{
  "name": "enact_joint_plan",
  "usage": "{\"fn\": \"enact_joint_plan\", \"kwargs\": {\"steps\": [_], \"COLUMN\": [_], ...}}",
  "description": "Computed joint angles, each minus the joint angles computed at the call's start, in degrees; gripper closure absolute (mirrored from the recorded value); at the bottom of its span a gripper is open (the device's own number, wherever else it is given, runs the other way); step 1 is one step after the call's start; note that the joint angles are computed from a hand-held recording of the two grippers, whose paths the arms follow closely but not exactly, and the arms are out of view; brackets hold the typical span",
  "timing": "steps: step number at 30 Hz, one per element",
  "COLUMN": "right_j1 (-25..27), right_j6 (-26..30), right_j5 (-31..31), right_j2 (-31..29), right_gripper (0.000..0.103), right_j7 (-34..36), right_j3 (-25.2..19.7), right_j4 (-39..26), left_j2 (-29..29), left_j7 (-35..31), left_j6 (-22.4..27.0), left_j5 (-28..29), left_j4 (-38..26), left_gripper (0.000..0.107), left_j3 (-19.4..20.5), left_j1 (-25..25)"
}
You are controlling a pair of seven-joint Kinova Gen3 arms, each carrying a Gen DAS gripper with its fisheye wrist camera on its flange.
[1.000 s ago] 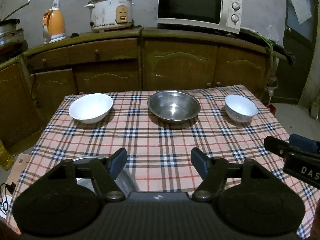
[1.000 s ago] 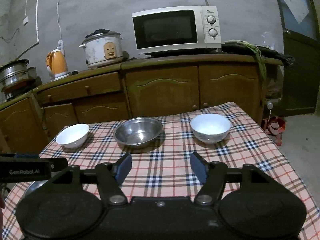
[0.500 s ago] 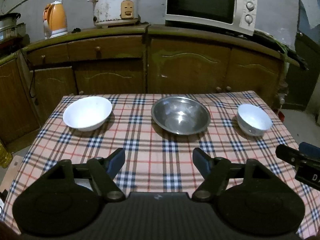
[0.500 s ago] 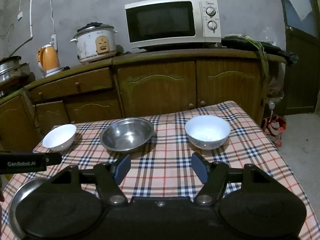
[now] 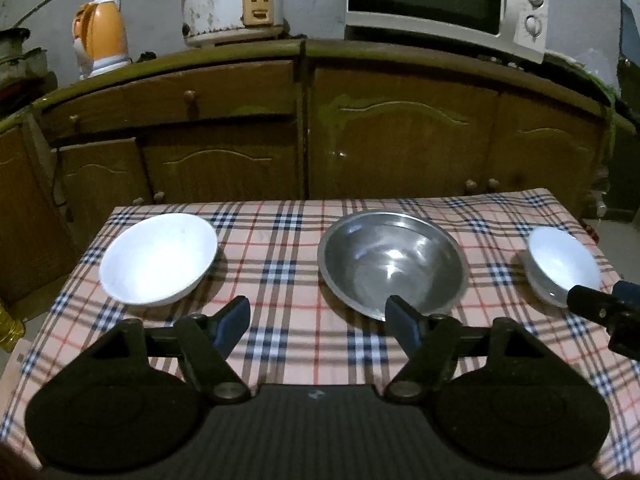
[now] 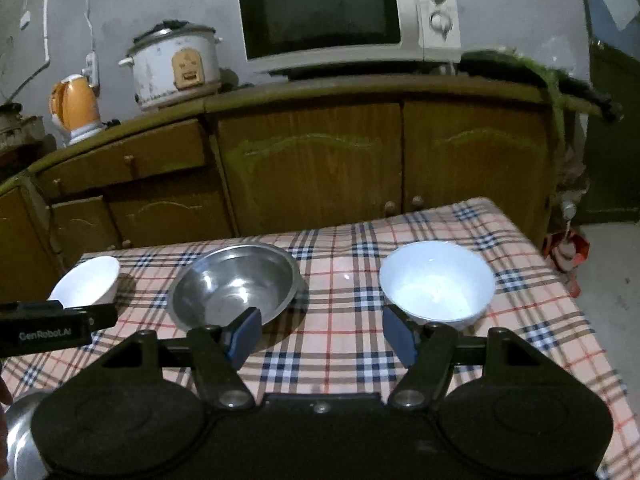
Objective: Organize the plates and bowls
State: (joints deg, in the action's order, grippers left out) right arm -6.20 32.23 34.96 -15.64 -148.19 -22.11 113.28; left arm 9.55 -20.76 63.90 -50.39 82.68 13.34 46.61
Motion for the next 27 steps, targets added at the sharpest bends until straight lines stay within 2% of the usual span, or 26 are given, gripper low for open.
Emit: {"fn": "enact_joint_plan", "kwargs": {"steps": [6, 9, 13, 18, 20, 27], "right_j1": [-0.92, -2.99, -5.21, -9.04, -8.32, -11.72], "right_j6": [-2.21, -3.18, -5.62, -6.46, -7.74, -10.3], "right_j5": [2.62, 2.65, -0.46, 1.65, -0.88, -5.43], "right_j2": [7.5, 11.29, 15.16, 19.64, 21.17, 25.18], "right_gripper": [0.023, 0.023, 0.023, 0.023, 0.023, 0.023], "right_j7": [-2.37, -1.84, 0.42, -1.71, 0.34, 4.96], "right_j3": [2.23, 4.81, 8.89, 13.49, 13.76, 18.32], "right_j4": [-3.06, -4.96, -6.61, -8.16, -8.89, -10.96], "left_j2": [3.62, 5.25, 7.12, 9.77, 10.63, 11.94], "left_j7": [-3.07, -4.82, -7.07, -10.21, -11.67, -14.65], "left_j6": [-3.65, -5.12, -7.1, -8.84, -9.34, -11.96], "left_j5": [1.99, 3.57, 6.52, 8.55, 9.1, 10.75], "left_j4": [-2.41, -3.78, -5.13, -6.44, -7.01, -7.2], "left_gripper": [0.031, 0.031, 0.031, 0.031, 0.032, 0.032], "left_j3": [-2.43, -3.83, -5.63, -7.58, -8.27, -10.12], "left_j1": [-2.5, -3.23, -4.37, -5.03, -5.05, -5.45]}}
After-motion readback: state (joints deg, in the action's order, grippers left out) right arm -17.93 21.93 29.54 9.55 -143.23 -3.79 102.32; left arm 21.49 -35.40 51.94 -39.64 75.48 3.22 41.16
